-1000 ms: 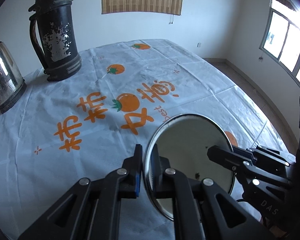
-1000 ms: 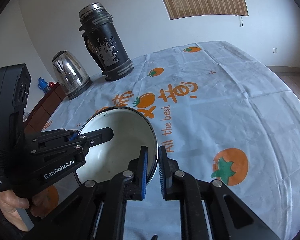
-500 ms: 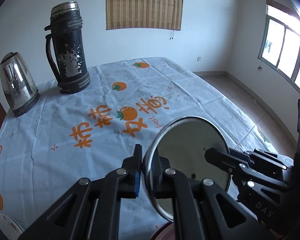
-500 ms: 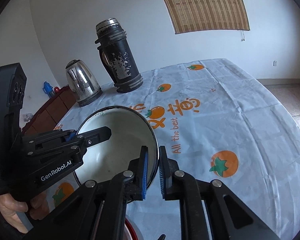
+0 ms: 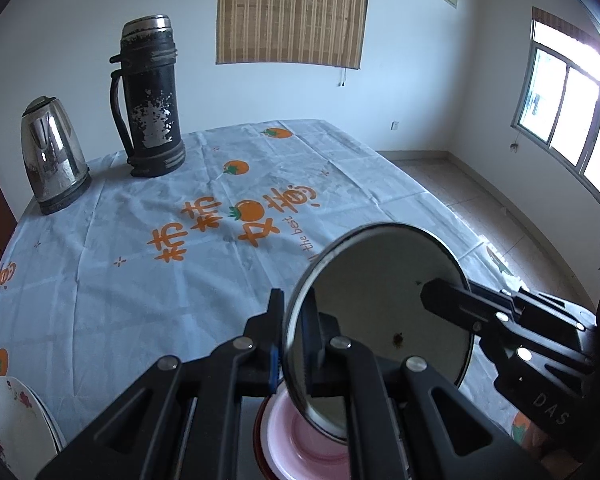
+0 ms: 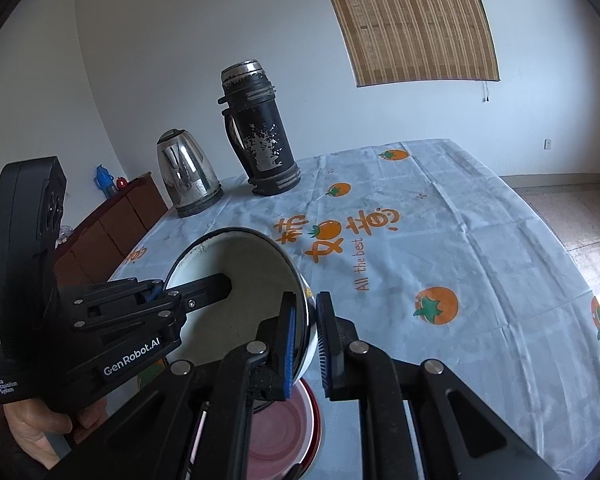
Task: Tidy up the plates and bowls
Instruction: 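Lift the white enamel bowl with both grippers and carry it toward the red bowl, then lower the white enamel bowl with both grippers into the red bowl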
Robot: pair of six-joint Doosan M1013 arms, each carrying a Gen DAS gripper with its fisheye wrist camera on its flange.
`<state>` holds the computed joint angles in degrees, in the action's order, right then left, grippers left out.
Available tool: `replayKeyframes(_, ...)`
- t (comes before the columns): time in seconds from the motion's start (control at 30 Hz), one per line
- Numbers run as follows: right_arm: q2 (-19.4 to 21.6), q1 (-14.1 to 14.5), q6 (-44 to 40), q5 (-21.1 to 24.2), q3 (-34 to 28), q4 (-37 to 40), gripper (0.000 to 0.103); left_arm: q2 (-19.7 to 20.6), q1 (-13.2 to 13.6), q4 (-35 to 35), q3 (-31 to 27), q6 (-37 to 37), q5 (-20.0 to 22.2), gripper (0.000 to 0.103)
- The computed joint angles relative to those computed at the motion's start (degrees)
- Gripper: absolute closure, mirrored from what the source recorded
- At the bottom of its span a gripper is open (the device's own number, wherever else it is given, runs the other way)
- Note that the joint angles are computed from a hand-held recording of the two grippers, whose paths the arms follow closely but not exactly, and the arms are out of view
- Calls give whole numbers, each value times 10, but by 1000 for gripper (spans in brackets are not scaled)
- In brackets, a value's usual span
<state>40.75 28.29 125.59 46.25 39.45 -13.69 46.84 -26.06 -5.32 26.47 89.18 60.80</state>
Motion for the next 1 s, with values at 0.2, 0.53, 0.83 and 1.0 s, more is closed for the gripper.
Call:
replayKeyframes(0.2, -18, 8, 15, -6, 28, -5, 92, -37, -5, 15, 64, -7, -29, 98)
replayKeyframes(0.53, -55, 23, 51, -24, 89, -33, 92, -88, -12, 15, 153, -7, -72, 97)
replayKeyframes(0.83, -80, 34, 84, -34, 133, -55, 92, -120, -18, 14, 211, -14, -95, 97)
replayKeyframes(1.0, -86, 40, 93, -31, 143, -65, 92, -128, -19, 13, 229, -22, -100, 97)
